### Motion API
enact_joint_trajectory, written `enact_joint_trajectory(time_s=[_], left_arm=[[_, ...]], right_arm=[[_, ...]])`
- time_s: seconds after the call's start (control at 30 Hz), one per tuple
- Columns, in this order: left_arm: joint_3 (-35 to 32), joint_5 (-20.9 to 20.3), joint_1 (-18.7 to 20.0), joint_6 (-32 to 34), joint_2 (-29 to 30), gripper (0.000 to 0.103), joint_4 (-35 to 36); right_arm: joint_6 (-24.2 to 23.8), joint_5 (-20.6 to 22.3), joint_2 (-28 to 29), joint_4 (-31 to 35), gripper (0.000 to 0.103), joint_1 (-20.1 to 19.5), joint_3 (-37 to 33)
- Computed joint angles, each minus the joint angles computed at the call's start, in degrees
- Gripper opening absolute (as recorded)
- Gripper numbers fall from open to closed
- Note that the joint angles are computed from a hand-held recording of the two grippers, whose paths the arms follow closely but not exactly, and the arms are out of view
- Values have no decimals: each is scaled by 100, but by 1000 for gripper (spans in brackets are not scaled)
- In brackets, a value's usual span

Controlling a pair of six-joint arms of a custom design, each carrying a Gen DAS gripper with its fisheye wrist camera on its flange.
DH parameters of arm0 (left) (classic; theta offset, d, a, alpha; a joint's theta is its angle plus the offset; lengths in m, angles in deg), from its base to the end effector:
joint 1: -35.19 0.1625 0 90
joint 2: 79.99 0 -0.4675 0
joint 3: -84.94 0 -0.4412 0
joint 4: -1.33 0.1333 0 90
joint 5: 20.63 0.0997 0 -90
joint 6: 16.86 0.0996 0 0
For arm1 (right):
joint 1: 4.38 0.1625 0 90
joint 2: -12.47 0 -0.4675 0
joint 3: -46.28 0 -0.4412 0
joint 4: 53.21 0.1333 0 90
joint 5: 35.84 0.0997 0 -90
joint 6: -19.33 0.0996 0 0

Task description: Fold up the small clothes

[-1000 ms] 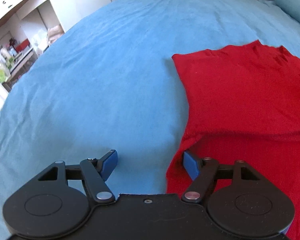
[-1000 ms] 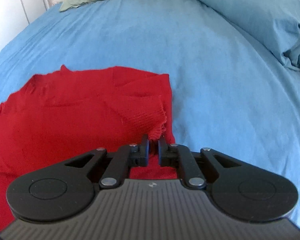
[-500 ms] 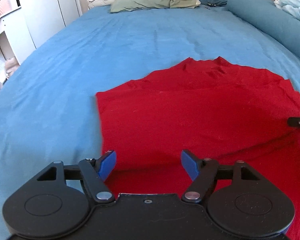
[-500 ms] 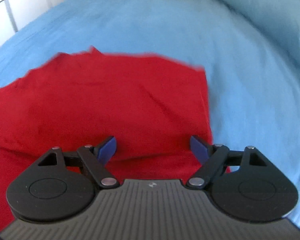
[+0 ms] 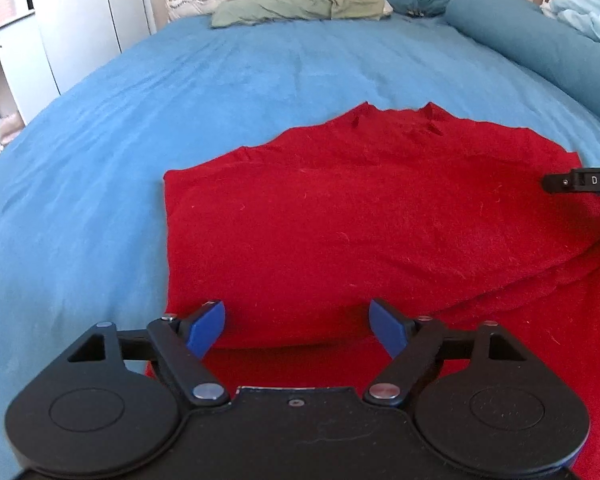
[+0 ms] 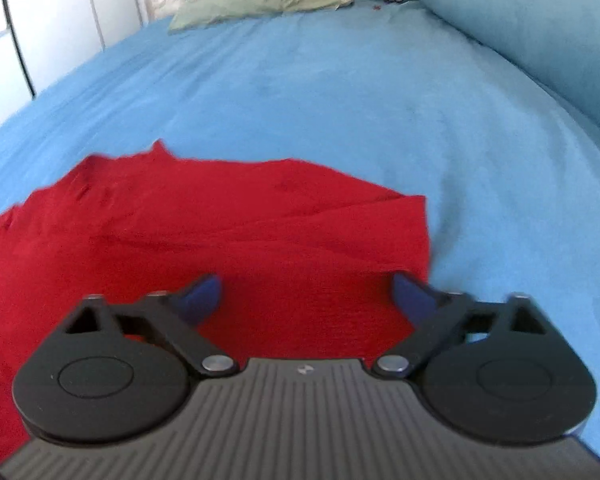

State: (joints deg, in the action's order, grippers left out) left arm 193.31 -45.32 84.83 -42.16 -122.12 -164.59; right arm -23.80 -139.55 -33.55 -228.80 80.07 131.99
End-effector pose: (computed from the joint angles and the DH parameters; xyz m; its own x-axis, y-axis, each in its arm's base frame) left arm -0.2373 -0.6248 0.0481 -0.6500 -0.1817 -0.7379 0.3988 0.7449 -0.5348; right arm 0.0315 -0.8099 0.2214 -0.7397 -0.2813 0.6113 -0.6007 0.6855 -0.4113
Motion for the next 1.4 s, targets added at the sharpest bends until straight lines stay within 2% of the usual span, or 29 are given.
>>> enact_joint_trajectory(time_s=[0.13,0.23,0.3,0.37,0.43,0.5,0.57,0.67,0.73,0.8,0.93,1.03,1.17,1.27,1.33,1.37,1.4], left_arm=[[79,120,-84,10,-22,84,-151],[297,384,-374,-473,-266,85,52],[474,577,-637,-1266,-608,93,899],[698,745,-936,-2226,-1014,103,1939],[932,780,-1198,-3124,-1398,103,2802],[1206,637,-1459,-3765,-1778,103,3334],[1342,440,-1714,-4651,-2118,103,4325],[1536,137,-2085,-5504,-2462,103,5275],[1751,-73,-2336,-5832,-2608,103,5363],[1962,-278,-2641,-6438,-2735,103,5621],[2329,-836,-3165,-7191,-2885,102,5746],[2510,-1161,-3425,-7512,-2797,98,5778],[2811,-1495,-3609,-7602,-2593,86,5320],[2977,-1518,-3676,-7717,-2451,85,5054],[3061,-1498,-3637,-7703,-2352,78,4784],[3110,-1508,-3624,-7677,-2289,67,4600],[3128,-1514,-3621,-7681,-2212,60,4498]], right_arm=[[-140,117,-126,100,103,19,69],[-180,654,-643,-28,103,18,495],[-319,854,-1082,-35,103,70,839],[-470,842,-1563,30,103,150,1189],[-538,1007,-2090,349,103,133,1513],[-585,1112,-2608,619,103,85,1871],[-625,1132,-3061,809,103,33,2189],[-681,1073,-3829,990,103,-75,2773],[-888,998,-4408,1009,103,-193,3234],[-1016,972,-4971,1132,103,-378,3662],[-947,1194,-5928,1800,103,-856,4199],[-1098,1229,-6511,1958,103,-1218,4602],[-1105,1199,-6750,1811,103,-1580,5016],[-1103,1154,-6799,1629,103,-1788,5286],[-1148,1090,-6781,1388,101,-1855,5473],[-1134,1061,-6784,1229,98,-1896,5585],[-1083,1022,-6746,1086,97,-1909,5651]])
